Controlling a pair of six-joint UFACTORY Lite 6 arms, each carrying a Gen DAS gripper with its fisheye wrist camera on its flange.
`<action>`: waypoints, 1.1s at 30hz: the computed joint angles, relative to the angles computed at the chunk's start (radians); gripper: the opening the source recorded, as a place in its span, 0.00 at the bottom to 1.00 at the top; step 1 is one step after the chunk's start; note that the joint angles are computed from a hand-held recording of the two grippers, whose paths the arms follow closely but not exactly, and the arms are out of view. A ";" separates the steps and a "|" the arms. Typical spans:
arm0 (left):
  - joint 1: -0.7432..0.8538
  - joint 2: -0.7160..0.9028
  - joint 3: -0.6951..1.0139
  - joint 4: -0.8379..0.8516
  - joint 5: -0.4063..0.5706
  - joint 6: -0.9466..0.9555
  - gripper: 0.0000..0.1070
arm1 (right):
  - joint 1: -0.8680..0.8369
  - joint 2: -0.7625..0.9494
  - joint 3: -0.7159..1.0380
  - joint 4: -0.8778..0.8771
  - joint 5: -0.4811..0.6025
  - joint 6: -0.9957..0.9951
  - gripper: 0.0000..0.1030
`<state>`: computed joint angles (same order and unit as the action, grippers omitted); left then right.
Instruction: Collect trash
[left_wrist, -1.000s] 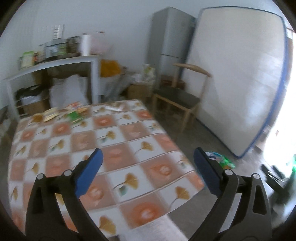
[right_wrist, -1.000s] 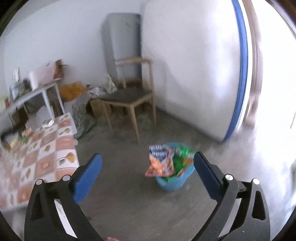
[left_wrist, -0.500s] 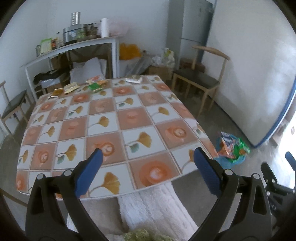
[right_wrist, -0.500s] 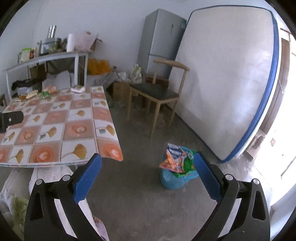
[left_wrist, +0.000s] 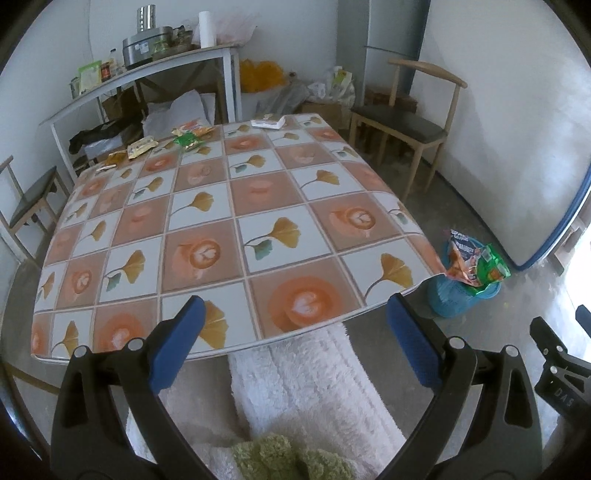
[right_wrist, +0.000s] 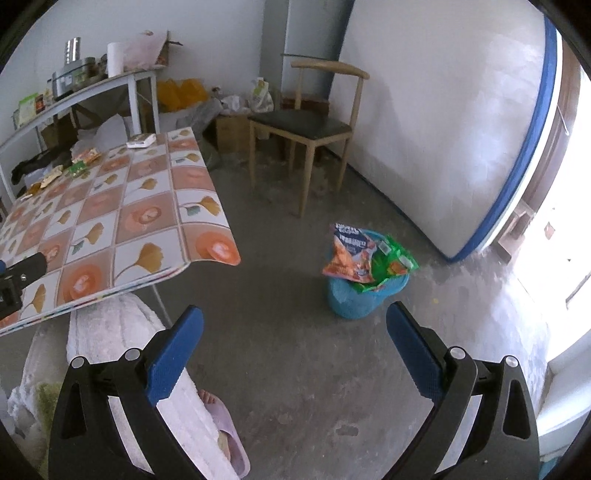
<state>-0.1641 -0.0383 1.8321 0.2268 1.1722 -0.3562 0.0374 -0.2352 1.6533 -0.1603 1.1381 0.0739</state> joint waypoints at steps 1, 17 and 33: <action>0.003 0.000 0.000 0.001 0.002 0.000 0.88 | -0.010 0.000 -0.004 0.006 0.002 -0.005 0.94; -0.018 0.016 0.035 0.072 0.023 -0.047 0.88 | -0.048 0.006 -0.010 0.013 -0.008 -0.032 0.94; -0.012 0.017 0.033 0.066 0.024 -0.044 0.88 | -0.058 0.005 -0.014 0.010 -0.015 -0.036 0.94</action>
